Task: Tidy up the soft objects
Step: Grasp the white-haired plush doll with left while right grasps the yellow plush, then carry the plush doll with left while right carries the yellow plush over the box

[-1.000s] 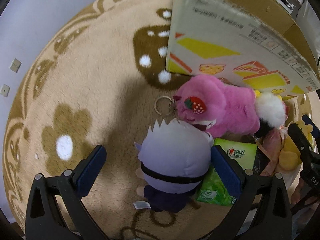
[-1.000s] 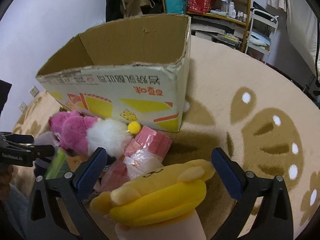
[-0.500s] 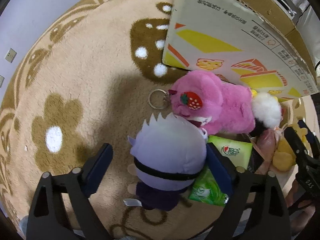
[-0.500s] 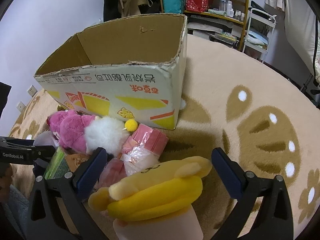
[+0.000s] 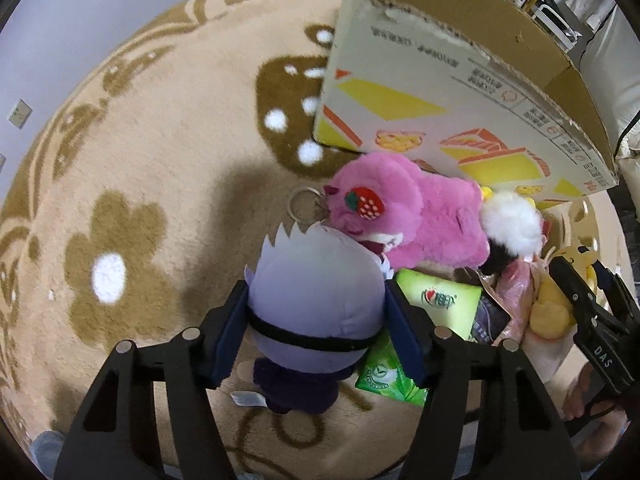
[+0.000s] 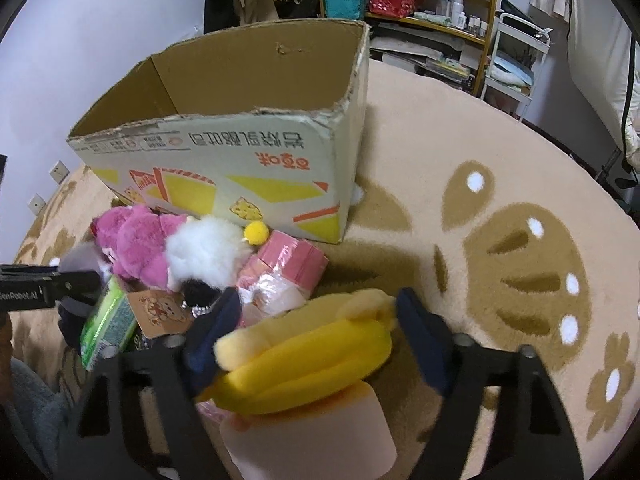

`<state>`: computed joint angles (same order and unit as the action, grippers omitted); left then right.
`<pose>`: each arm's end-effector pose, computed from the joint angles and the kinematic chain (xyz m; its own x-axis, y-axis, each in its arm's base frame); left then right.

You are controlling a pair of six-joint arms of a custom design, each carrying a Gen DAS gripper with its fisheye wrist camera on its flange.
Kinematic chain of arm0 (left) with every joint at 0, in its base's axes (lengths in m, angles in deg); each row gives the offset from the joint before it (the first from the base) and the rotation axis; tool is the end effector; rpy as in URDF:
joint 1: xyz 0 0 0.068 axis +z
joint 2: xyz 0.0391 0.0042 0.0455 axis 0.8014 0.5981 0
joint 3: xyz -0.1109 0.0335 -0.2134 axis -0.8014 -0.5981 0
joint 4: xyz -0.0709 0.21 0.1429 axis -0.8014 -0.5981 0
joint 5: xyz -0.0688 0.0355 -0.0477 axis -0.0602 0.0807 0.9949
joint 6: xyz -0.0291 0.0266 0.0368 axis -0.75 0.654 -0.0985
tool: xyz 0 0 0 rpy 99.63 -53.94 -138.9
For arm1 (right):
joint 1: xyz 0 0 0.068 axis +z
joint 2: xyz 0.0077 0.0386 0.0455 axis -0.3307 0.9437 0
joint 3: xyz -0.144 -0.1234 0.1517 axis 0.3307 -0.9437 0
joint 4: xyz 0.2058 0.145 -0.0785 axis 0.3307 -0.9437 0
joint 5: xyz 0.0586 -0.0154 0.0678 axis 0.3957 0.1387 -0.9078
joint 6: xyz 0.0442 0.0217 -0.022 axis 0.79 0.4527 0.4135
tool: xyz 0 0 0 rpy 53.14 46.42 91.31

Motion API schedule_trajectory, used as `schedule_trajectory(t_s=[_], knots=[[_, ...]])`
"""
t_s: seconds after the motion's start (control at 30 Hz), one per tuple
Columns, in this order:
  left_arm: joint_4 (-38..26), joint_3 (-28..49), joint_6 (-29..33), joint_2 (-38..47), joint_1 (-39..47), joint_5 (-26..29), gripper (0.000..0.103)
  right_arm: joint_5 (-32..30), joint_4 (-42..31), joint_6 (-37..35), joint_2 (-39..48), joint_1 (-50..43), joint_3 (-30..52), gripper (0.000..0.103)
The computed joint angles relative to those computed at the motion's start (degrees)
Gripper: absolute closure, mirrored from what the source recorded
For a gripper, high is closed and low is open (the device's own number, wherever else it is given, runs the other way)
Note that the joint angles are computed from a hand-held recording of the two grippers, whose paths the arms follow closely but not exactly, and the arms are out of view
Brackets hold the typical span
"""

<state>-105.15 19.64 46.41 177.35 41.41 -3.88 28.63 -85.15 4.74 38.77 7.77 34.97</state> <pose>0.3677 -0.0824 0.1721 -0.9019 0.3566 -0.2436 0.3892 0.9156 -0.1007 0.2374 0.1082 0.1511 -0.7723 0.3739 -0.5136 0.3712 0.9217 0.1129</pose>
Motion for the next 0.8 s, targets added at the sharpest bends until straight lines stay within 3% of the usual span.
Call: schedule_trajectory(t_s=[0.13, 0.33, 0.8], knots=[[3.1, -2.9, 0.2, -3.8, 0.5, -0.2, 0.039, 0.4, -0.5, 0.7, -1.6, 0.2, -0.8, 0.037], [5.9, -6.5, -0.8, -8.9, 0.3, -1.9, 0.039, 2.9, -1.0, 1.2, -4.5, 1.5, -1.4, 0.041], [15.9, -13.8, 0.1, -21.1, 3.0, 0.5, 0.039, 21.6, -0.8, 1.0, -17.3, 10.2, -1.7, 0.041]])
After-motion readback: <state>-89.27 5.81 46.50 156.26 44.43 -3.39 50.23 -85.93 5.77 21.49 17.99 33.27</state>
